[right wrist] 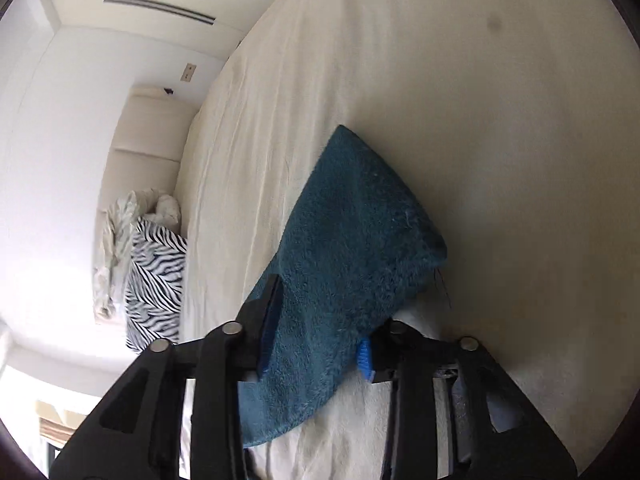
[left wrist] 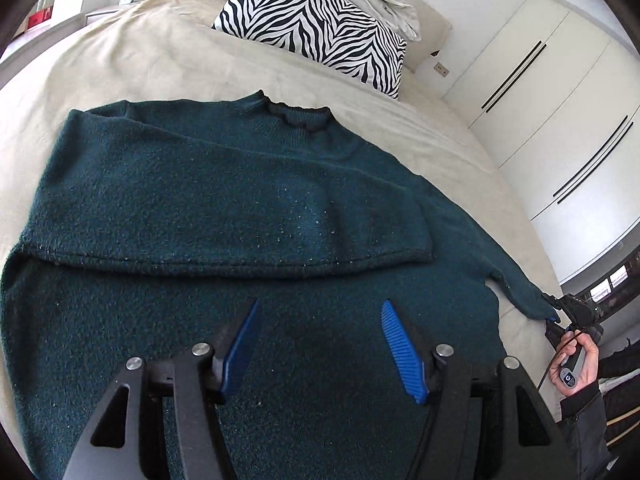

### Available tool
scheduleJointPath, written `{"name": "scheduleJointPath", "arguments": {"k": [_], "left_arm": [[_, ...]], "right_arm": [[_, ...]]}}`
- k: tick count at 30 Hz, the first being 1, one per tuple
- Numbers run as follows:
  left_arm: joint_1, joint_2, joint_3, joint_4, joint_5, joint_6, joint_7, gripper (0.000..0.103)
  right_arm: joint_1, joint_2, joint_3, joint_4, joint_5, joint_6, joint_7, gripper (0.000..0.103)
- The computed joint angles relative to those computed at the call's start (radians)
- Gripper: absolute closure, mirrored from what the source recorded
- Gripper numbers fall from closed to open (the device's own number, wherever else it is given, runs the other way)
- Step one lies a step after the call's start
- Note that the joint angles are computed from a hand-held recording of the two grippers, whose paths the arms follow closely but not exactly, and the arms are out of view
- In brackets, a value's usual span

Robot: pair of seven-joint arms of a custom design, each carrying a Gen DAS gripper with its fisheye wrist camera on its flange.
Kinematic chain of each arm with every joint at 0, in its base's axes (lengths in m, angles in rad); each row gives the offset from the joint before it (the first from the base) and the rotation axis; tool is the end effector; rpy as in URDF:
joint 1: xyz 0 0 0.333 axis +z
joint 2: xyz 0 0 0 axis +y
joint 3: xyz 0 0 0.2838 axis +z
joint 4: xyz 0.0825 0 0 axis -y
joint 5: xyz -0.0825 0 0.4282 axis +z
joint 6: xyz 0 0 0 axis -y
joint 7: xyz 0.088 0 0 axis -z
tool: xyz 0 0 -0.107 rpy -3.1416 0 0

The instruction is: Fold small clothes

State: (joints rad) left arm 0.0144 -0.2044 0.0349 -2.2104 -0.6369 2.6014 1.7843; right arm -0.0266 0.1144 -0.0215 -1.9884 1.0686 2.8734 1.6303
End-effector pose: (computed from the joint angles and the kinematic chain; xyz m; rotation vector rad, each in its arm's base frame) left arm 0.5761 0.0412 0.4789 -2.2385 1.6663 -1.0675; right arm 0.6449 -0.0803 0.4188 -0.5757 2.1377 -0.0204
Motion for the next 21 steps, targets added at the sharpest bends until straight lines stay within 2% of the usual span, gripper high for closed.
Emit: {"name": "scheduleJointPath", "arguments": {"k": [1, 4, 8, 13, 16, 18, 20, 21], "left_arm": [[-0.001, 0.001, 0.002, 0.001, -0.01, 0.0, 0.002, 0.038], [-0.004, 0.007, 0.014, 0.008, -0.067, -0.011, 0.026, 0.038], [-0.005, 0.003, 0.026, 0.01, -0.165, -0.018, 0.072, 0.038], [-0.002, 0.008, 0.036, 0.025, -0.302, -0.06, 0.124, 0.038], [0.005, 0.019, 0.028, 0.036, -0.361, -0.089, 0.141, 0.035], [0.008, 0.03, 0.017, 0.046, -0.377, -0.111, 0.144, 0.032], [0.009, 0.048, 0.009, 0.063, -0.409, -0.136, 0.153, 0.029], [0.01, 0.061, 0.001, 0.075, -0.418, -0.143, 0.147, 0.027]], "right_arm": [[0.01, 0.007, -0.01, 0.019, -0.094, -0.007, 0.042, 0.086], [0.055, 0.001, -0.011, 0.071, -0.361, -0.014, 0.093, 0.087], [0.145, -0.006, 0.045, 0.153, -0.598, -0.051, 0.014, 0.087], [0.281, 0.072, 0.122, 0.26, -0.746, -0.14, -0.124, 0.087], [0.356, 0.175, 0.127, 0.355, -0.821, -0.253, -0.079, 0.086], [0.396, 0.196, 0.12, 0.351, -0.858, -0.299, -0.026, 0.086], [0.412, 0.162, 0.115, 0.268, -0.878, -0.223, -0.014, 0.085], [0.41, 0.132, 0.12, 0.217, -0.868, -0.181, -0.03, 0.081]]}}
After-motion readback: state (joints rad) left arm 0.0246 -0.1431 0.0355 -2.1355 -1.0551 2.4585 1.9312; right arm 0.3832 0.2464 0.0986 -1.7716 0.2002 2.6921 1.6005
